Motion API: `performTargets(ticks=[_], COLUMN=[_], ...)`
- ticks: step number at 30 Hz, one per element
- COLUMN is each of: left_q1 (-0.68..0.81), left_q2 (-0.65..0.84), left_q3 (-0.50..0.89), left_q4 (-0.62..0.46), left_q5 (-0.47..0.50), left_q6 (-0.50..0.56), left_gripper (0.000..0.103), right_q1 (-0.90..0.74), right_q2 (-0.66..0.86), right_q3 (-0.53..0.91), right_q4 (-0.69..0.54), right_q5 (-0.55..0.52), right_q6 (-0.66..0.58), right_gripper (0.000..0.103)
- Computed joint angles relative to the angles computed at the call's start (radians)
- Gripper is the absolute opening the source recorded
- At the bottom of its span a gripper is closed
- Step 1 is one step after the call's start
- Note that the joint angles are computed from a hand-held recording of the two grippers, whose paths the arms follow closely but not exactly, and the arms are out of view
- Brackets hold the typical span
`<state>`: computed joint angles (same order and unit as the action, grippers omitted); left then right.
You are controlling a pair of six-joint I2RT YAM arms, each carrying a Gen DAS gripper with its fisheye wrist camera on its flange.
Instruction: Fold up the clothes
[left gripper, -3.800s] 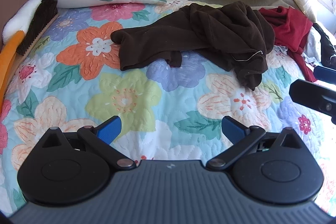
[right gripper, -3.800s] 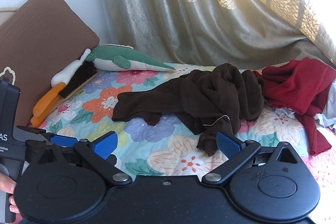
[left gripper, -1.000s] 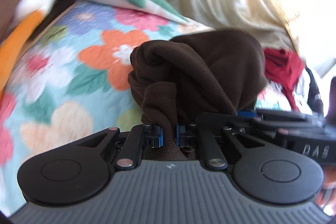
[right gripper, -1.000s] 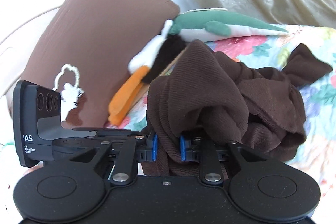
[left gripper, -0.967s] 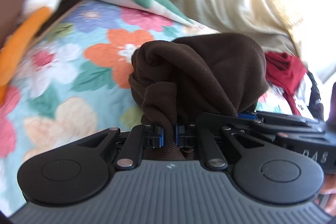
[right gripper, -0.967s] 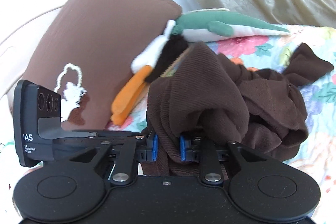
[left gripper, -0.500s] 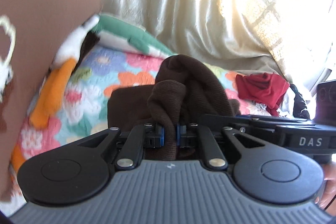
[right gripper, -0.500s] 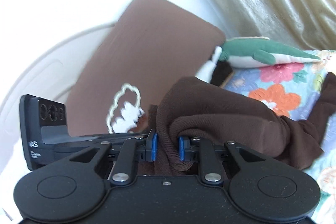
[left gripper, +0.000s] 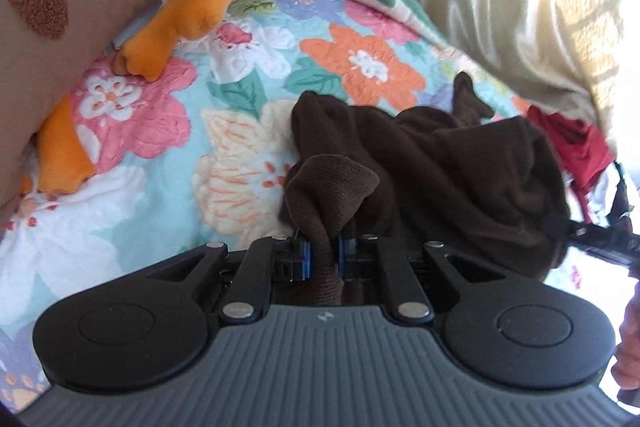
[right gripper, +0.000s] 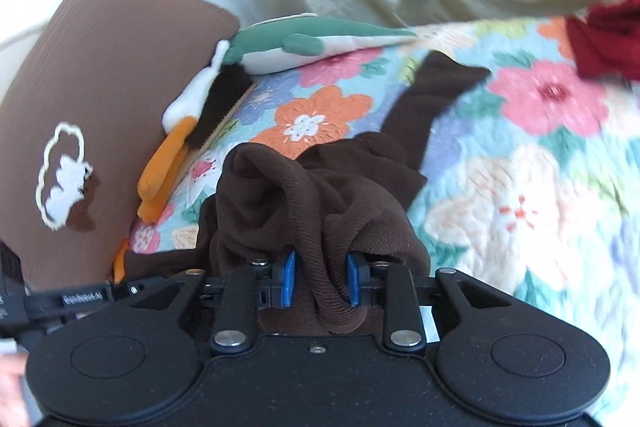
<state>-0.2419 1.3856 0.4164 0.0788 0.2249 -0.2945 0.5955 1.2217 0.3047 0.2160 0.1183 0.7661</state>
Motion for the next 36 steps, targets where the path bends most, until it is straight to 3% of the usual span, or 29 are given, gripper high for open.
performTargets(ticks=[6, 14, 17, 20, 24, 25, 30, 34, 36], left_q1=[0.04, 0.186, 0.279, 0.36, 0.429, 0.439, 0.372, 0.312, 0.24], left_q2=[-0.022, -0.131, -0.148, -0.211, -0.351, -0.368, -0.427, -0.341, -0.299], left_q3=[0.001, -0.011, -0.016, -0.039, -0.108, -0.119, -0.139, -0.135, -0.145], left_q4=[-0.065, -0.195, -0.233, -0.265, -0.306, -0.323, -0.364, -0.33, -0.292], left_q5=[-0.014, -0.028, 0.076, 0.188, 0.297, 0.323, 0.335, 0.385, 0.351], left_q6=[0.093, 0.26, 0.314, 0.366, 0.417, 0.435, 0.441, 0.379, 0.343], left_gripper=[0.017, 0.018, 0.024, 0.026, 0.05, 0.05, 0.052, 0.061, 0.061], right_q1=[0.099, 0.207, 0.254, 0.325, 0.444, 0.469, 0.575, 0.544, 0.547], right_q2=[-0.093, -0.328, -0.394, -0.399, -0.339, -0.341, -0.44, -0.48, -0.392], right_q3=[-0.007, 0.055, 0.08, 0.131, 0.262, 0.28, 0.239, 0.112, 0.066], right_q4=[-0.117, -0.419, -0.478, -0.518, -0.679, -0.711, -0.637, -0.443, -0.379], right_q5=[0.105, 0.183, 0.202, 0.207, 0.2, 0.165, 0.064, -0.073, -0.031], right_q6=[0.083, 0.149, 0.203, 0.207, 0.288, 0.32, 0.432, 0.437, 0.451], right_gripper=[0.04, 0.042, 0.055, 0.058, 0.06, 0.06, 0.062, 0.082, 0.082])
